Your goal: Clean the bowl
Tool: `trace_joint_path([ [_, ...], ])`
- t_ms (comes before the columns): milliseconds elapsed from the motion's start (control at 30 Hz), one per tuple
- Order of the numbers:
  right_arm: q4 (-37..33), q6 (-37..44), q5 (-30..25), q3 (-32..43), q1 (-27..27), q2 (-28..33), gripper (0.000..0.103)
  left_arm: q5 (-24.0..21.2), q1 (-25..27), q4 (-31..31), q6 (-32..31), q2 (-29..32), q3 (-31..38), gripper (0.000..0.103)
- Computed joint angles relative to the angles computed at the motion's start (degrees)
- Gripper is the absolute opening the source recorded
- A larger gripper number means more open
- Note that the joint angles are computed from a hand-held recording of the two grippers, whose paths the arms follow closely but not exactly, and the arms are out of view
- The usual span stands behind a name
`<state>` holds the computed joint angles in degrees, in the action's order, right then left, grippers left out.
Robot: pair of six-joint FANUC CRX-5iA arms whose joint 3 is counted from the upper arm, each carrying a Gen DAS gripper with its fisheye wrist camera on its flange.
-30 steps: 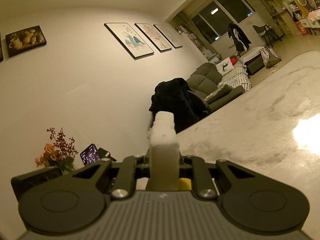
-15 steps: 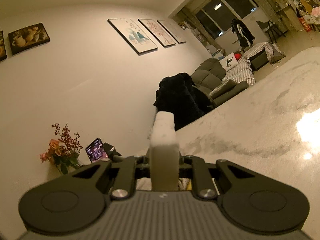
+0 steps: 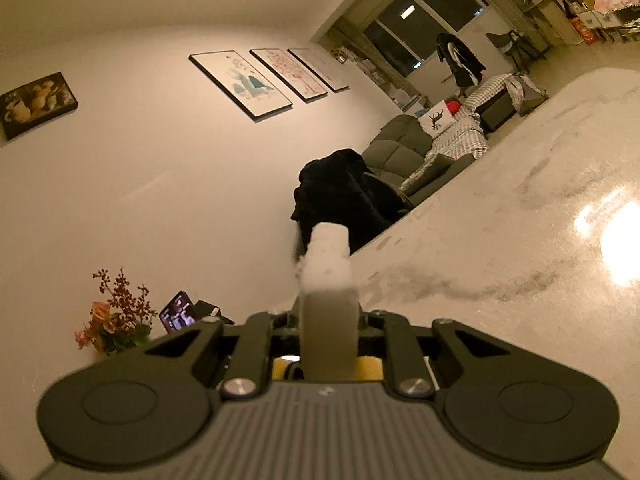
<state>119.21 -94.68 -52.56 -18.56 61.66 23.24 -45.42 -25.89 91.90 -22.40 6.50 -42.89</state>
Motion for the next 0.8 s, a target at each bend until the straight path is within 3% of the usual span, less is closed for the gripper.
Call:
trace_joint_path([
  [167, 1.5, 0.1, 0.5, 1.0, -0.5, 0.5, 0.018, -0.2, -0.1, 0.2, 0.4, 0.2, 0.1, 0.041],
  [500, -2.3, -4.1, 0.5, -0.5, -0.3, 0.4, 0.018, 0.7, -0.5, 0.4, 0.0, -0.2, -0.1, 0.041],
  [800, 2.9, -6.0, 1.4, 0.7, -1.4, 0.4, 0.018, 0.7, -0.7, 0.2, 0.6, -0.2, 0.2, 0.041],
])
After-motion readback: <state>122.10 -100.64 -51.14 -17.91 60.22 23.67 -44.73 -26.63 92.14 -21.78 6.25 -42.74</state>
